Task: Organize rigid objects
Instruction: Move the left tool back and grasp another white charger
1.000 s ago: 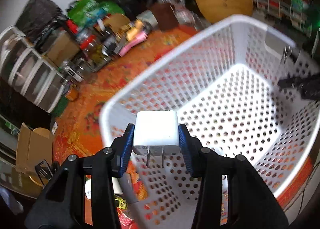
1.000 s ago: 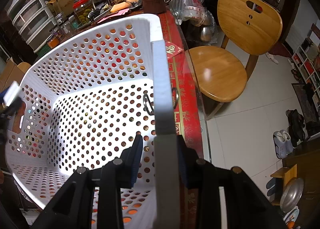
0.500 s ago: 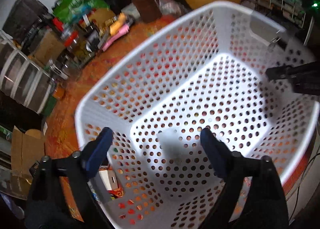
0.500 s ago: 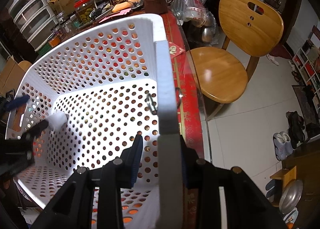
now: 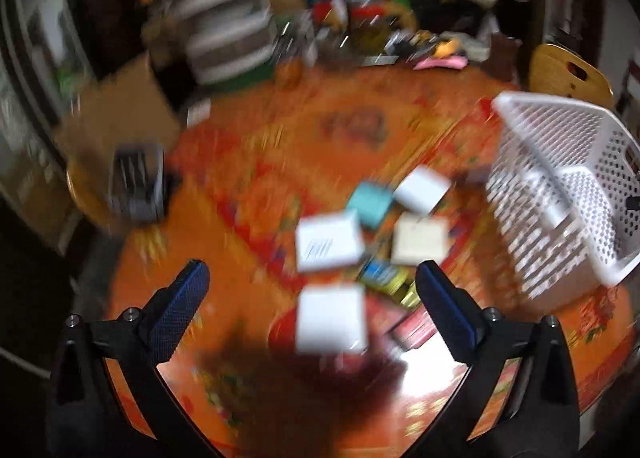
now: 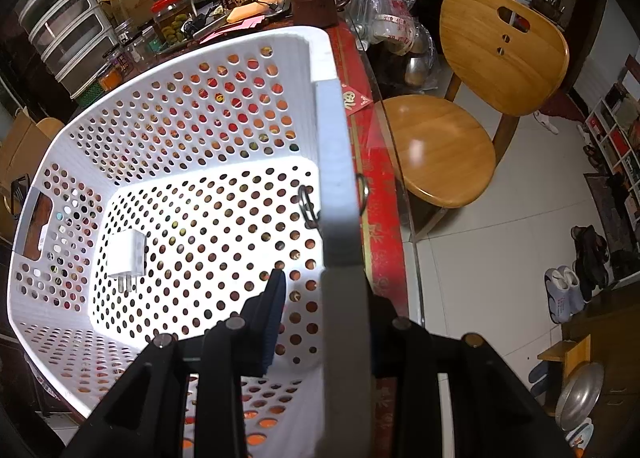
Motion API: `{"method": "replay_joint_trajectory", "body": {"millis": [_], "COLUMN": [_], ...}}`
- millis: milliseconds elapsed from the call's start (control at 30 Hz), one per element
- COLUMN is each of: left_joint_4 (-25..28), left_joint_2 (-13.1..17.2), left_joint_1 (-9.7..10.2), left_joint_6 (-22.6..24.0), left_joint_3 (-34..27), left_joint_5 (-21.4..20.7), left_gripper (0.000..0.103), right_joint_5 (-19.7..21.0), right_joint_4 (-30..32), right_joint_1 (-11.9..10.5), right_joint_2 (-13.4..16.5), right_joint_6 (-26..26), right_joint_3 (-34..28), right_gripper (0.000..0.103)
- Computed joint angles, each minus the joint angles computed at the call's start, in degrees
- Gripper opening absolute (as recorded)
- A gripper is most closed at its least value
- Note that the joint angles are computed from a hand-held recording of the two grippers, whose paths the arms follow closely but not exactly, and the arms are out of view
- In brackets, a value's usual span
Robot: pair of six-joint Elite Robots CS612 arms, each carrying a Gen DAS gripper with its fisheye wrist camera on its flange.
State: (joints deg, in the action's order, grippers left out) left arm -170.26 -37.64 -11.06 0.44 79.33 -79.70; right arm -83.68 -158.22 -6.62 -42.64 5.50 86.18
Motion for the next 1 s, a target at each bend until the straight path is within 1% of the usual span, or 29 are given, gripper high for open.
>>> {"method": "replay_joint_trajectory", "body": {"millis": [67,100,200,267,400,433,467,500,533,600,633,667,700,767,867,900,1000], "left_joint_4": [-0.3,-0.8,-1.4,-0.9,-0.7,-0.4,0.0,0.5,0.2,0.6,0.4,0.3,-0.4,-2.3,-4.8,-5.8,-8.8], "left_joint_2": [1.0,1.6,3.0,4.0,5.4,5.8,6.2,6.3,6.4,6.3,6.3,6.2,6.2,6.2,6.0,5.8,5.3], "left_joint_1": [0.75,1.27,1.52,1.09,0.33,0.00,-0.12,-0.20,-0.11,-0.11,-0.09,-0.04,0.00,-0.21,0.02,-0.06,-0.67], "left_joint_6": [-1.1,-1.4,-2.3,-3.2,-1.9,-1.5,-1.3,-1.3,-1.8,-2.3,-2.5,-2.6,-3.3,-4.0,-4.9,-5.1,-4.9], "left_joint_3": [0.6,0.8,1.3,0.6,-0.6,-1.1,-1.8,-2.0,-2.1,-2.3,-2.3,-2.2,-2.1,-1.3,-0.3,0.2,1.2], "left_joint_5": [-1.0,-2.4,-4.3,-3.0,-0.8,0.5,1.0,1.1,0.3,0.1,-0.5,-1.1,-1.9,-1.7,-4.8,-4.8,-1.8], "left_gripper": [0.101,0.101,0.101,0.101,0.100,0.097,0.092,0.090,0.085,0.076,0.067,0.054,0.053,0.053,0.052,0.052,0.052], "right_joint_5": [-0.3,-0.5,-0.6,-0.9,-1.2,-1.4,-1.6,-1.8,-1.7,-1.8,-1.8,-1.8,-1.7,-1.7,-1.3,-1.4,-1.5], "right_joint_4": [-0.1,-0.1,0.0,0.2,0.6,0.6,0.7,0.8,0.8,0.9,0.9,0.9,0.8,0.8,0.6,0.6,0.7], "right_joint_1": [0.1,0.1,0.1,0.2,0.3,0.3,0.3,0.4,0.4,0.4,0.4,0.4,0.4,0.4,0.3,0.3,0.4], "right_joint_2": [0.0,0.0,0.0,0.1,0.0,0.0,0.1,0.1,0.1,0.1,0.1,0.1,0.1,0.1,0.1,0.2,0.2], "right_joint_6": [-0.1,-0.1,0.0,0.1,0.3,0.3,0.3,0.3,0.3,0.3,0.3,0.3,0.3,0.3,0.2,0.2,0.0], "right_joint_3": [0.0,0.0,-0.1,-0.2,-0.3,-0.3,-0.4,-0.4,-0.4,-0.4,-0.4,-0.5,-0.4,-0.4,-0.4,-0.4,-0.5], "right_gripper": [0.032,0.032,0.032,0.032,0.032,0.032,0.032,0.032,0.032,0.032,0.032,0.032,0.032,0.032,0.032,0.032,0.032]}}
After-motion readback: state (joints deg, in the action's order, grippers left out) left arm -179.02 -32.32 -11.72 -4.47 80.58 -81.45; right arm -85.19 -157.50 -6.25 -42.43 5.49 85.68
